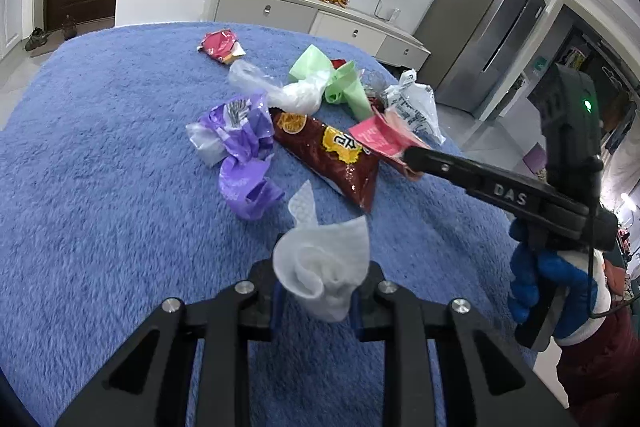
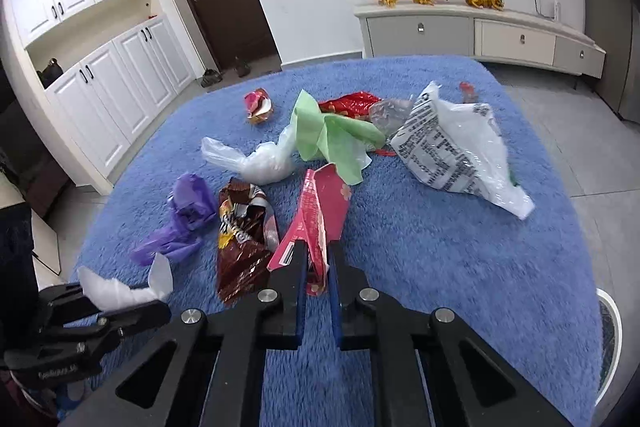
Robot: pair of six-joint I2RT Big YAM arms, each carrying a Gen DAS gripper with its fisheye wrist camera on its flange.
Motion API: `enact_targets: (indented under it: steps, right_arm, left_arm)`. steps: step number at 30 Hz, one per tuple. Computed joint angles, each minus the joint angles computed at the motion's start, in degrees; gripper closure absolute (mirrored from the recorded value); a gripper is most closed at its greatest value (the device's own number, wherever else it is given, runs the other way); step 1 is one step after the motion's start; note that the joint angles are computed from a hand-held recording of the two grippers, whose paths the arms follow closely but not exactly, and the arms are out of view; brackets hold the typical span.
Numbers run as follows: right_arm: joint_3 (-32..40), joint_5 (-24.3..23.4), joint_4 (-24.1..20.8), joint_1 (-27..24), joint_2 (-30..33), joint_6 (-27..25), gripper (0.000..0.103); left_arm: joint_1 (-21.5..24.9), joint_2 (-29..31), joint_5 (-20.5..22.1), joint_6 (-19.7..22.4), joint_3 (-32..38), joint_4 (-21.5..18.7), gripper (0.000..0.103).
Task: Collect trash
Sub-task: 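Carry tissue and pink wrapper to the bin and open both tools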
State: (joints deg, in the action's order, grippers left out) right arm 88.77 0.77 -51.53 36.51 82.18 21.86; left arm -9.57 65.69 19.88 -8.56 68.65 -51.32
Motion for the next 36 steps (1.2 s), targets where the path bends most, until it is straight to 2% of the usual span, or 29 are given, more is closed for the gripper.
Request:
enact_targets:
  steps: [9,15,19,23,27,31,36]
  right_arm:
    - [-6.2,1.2,3.1,-0.3,-8.1,1.2,0.095]
    - [-10.9,3.6,3.4,-3.3,-14.6,2.4,0.095]
    - [-14.9,5.4,2.4,-7.7,-19.9,3.3,0.095]
    - [-19.3,6.4,0.7,-14.6,-25.1,4.4,0.095]
    - [-22.7,4.2,-0.3,-22.6,-27.6,5.3,0.095]
    - [-24.7,1.2,-0.4,-30.2,-27.2,5.3,0.094]
    - [-27.0,-2.7,0.2,-37.9,-25.3,4.9,0.094]
  left_arm:
    - [-3.7,-2.3,-2.8,-0.6,2.2,-1.9,0.08]
    - [-10.1,1.4,-4.2,-0.1,6.6,-2.6,0.08]
    - [-15.5,5.8,-6.3,2.2,11.7,-2.5,0.08]
    - [-20.6,12.5,-6.2,4.4,19.4,-3.9,0.08]
    - [-25.8,21.2,-6.4,6.1,29.0,-5.9,0.08]
    - [-30.0,32.2,-4.5,5.8,41.5,-10.6,0.079]
    - [-34.0,45.3,-4.1,5.3,57.1,-17.1,0.078]
